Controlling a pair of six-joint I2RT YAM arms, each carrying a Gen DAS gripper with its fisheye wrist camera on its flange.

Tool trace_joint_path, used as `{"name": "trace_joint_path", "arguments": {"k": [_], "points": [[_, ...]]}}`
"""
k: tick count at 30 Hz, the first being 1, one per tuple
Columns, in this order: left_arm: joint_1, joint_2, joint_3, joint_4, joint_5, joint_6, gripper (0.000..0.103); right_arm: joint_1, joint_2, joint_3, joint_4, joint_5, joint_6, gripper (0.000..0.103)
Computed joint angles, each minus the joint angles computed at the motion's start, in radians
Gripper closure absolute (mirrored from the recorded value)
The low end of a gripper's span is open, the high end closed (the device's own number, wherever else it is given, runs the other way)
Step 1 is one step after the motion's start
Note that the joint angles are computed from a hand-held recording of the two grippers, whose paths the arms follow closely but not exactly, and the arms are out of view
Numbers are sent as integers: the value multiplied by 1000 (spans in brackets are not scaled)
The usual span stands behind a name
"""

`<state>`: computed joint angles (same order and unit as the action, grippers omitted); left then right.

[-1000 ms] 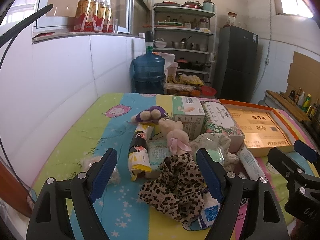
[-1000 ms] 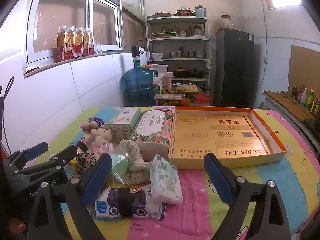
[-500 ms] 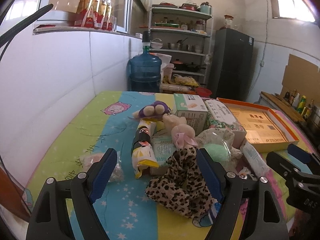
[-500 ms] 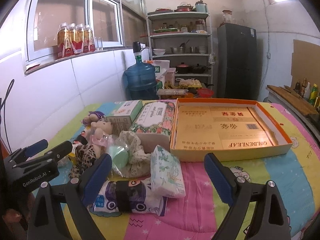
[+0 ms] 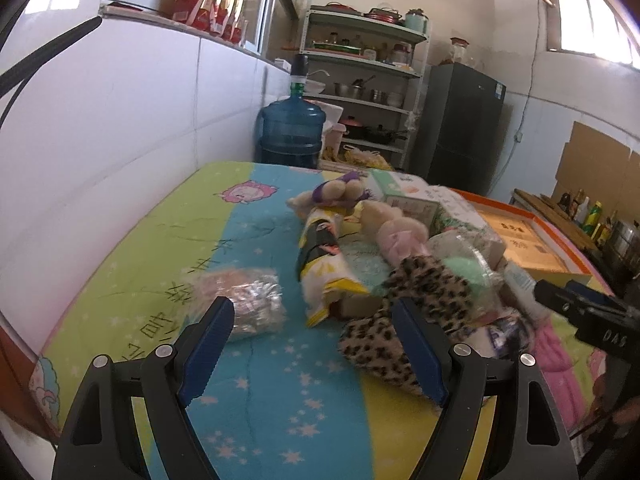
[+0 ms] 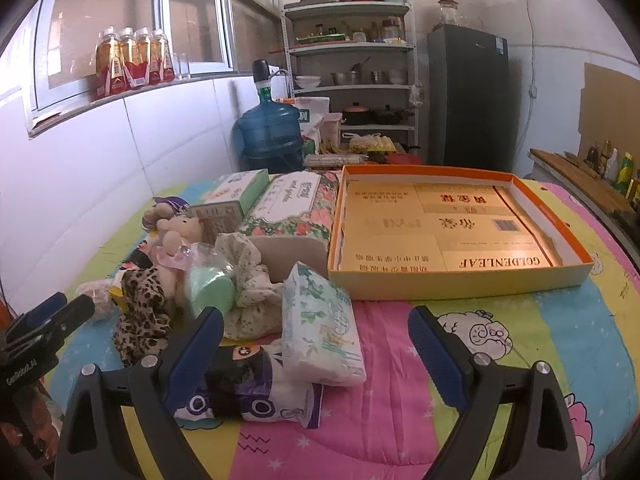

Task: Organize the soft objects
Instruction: 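Reach the left tool to the clear bag of brown food and close on it, then lift the food bag with the left tool while the right tool grasps the tissue packet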

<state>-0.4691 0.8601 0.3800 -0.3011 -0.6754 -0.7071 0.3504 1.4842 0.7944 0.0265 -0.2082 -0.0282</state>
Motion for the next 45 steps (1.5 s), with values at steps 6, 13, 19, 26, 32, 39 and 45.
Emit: {"name": "trace_joint_path", "arguments": {"k": [6,13,19,26,32,39,45], "points": [[174,-68,-55,53,83,154,21,5,21,11,3,5,-6,9],[367,-30,-86,164,231,362,20,11,58,40,-6,9,7,9],[493,95,-57,234,398,404,20,23,81,58,-8,17,19,9],[552,237,2,250,504,410,31,25,108,87,-16,23,27,9],[526,289,14,277,461,396,33,14,136,122,-53,17,24,17],[471,231,-9,246,385,336,34,-22,182,170,-120,-86,-9,67],[415,150,-37,196,342,274,34,-35,165,155,-111,-120,-30,77]]}}
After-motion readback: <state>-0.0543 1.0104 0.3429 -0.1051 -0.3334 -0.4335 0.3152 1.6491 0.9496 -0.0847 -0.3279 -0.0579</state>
